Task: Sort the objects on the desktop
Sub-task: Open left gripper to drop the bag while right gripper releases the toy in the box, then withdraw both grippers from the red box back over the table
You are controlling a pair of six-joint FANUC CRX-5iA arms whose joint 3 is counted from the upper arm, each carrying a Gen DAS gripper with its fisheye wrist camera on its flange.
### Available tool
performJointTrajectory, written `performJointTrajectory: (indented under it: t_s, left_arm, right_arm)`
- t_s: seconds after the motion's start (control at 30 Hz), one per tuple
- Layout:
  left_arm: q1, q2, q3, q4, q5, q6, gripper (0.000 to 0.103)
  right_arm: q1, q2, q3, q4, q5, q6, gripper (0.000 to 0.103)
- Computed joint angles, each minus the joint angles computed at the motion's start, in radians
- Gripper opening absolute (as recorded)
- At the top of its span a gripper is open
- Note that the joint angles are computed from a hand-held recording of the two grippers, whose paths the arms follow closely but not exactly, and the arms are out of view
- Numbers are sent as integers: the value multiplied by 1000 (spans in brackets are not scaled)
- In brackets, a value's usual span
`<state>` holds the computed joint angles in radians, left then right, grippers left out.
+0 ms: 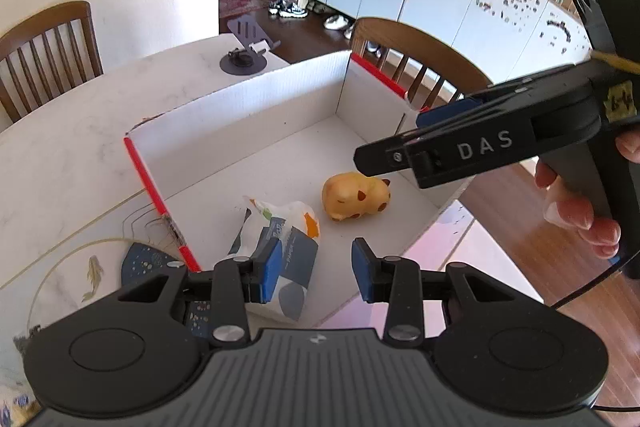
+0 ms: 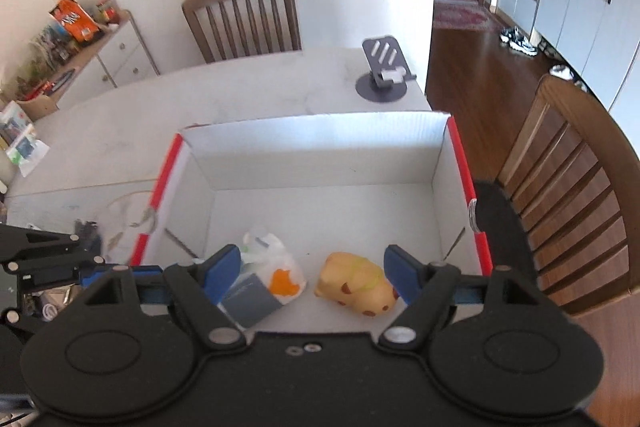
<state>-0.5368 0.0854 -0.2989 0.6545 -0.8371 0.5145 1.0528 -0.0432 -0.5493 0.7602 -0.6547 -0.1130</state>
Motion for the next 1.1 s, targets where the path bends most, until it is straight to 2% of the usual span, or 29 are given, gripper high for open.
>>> performJointTrajectory:
  t_s: [0.1,0.27,0.6,0.87,1.1]
  left_arm:
    - [16,-35,-38,31,6,-34,39]
    - [39,-98,-107,82,34,-105,55]
    - [94,-203,-202,151,36,-213,70]
    - [181,-244,-241,155,-29,-229,82]
    - [275,-275,-276,184,-75,-277,85]
  right_arm:
    - [23,-17,-17,50,-16,-60,79]
    - [69,-37,-41,121,-40,-153,79]
    - [155,-41,-46,215,-122,-281,81]
    - [198,-3,-10,239,-164,-327,81]
    - [234,54,52,229,-187,-330,81]
